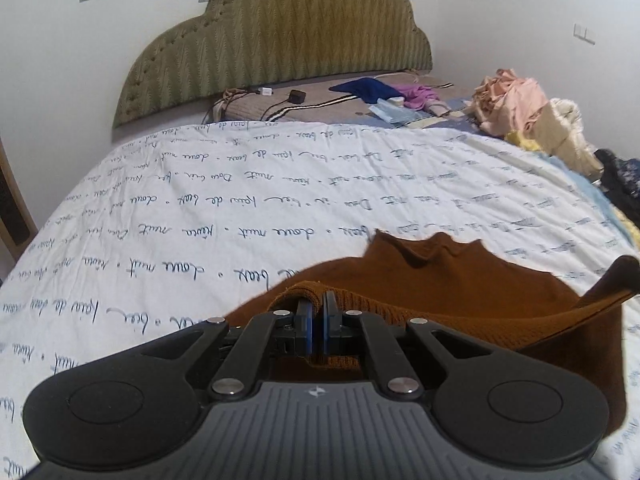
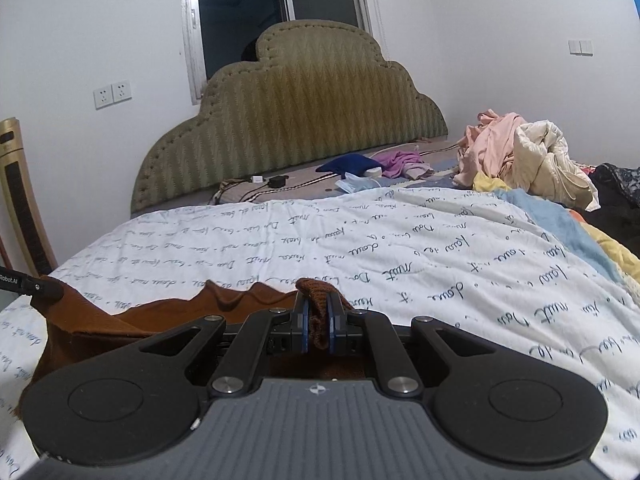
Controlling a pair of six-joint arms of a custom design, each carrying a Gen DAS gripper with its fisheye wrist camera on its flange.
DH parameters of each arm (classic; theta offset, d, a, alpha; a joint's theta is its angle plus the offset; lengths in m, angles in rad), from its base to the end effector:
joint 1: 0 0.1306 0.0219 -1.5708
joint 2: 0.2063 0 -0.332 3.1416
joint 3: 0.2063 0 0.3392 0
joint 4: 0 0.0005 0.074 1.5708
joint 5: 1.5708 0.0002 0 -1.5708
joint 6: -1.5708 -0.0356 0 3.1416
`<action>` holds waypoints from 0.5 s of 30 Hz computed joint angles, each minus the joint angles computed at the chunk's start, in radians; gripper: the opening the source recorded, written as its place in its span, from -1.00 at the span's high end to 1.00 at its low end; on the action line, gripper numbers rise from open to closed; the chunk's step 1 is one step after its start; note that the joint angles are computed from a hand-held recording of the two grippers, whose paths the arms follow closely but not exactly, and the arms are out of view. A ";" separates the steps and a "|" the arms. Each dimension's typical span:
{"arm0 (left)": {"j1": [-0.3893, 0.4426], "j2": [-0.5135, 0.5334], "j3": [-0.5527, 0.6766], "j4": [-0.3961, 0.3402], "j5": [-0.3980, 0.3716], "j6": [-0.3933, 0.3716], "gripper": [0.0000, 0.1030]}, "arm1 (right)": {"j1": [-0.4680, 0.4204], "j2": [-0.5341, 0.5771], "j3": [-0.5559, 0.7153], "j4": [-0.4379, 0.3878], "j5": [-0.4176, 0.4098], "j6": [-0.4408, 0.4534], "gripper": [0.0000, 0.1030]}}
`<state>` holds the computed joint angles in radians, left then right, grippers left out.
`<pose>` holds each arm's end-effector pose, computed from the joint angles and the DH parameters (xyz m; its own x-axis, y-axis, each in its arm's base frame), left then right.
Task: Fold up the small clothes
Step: 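Lay the hem onto the collar and open both grippers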
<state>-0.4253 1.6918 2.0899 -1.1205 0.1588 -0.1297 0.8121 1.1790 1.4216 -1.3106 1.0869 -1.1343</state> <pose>0.4739 -0.2214 0.5042 -0.5306 0.3805 -0.7574 0.5891 0.8081 -0.0067 0.2526 0.2199 0.4589 -0.2949 0.3018 -0.9066 0.5277 0.8425 0.1088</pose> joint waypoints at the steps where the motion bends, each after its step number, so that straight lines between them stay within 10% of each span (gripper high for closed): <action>1: -0.005 0.017 0.013 0.000 -0.015 -0.002 0.91 | -0.021 0.001 -0.005 0.025 -0.014 0.028 0.75; 15: -0.033 0.229 0.195 -0.082 -0.101 0.013 0.91 | -0.219 0.047 -0.073 0.210 -0.194 0.175 0.75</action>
<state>-0.4587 1.9210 2.2847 -1.2026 0.0577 -0.1168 0.5932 1.2265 1.3482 -1.1004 0.8933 -0.9598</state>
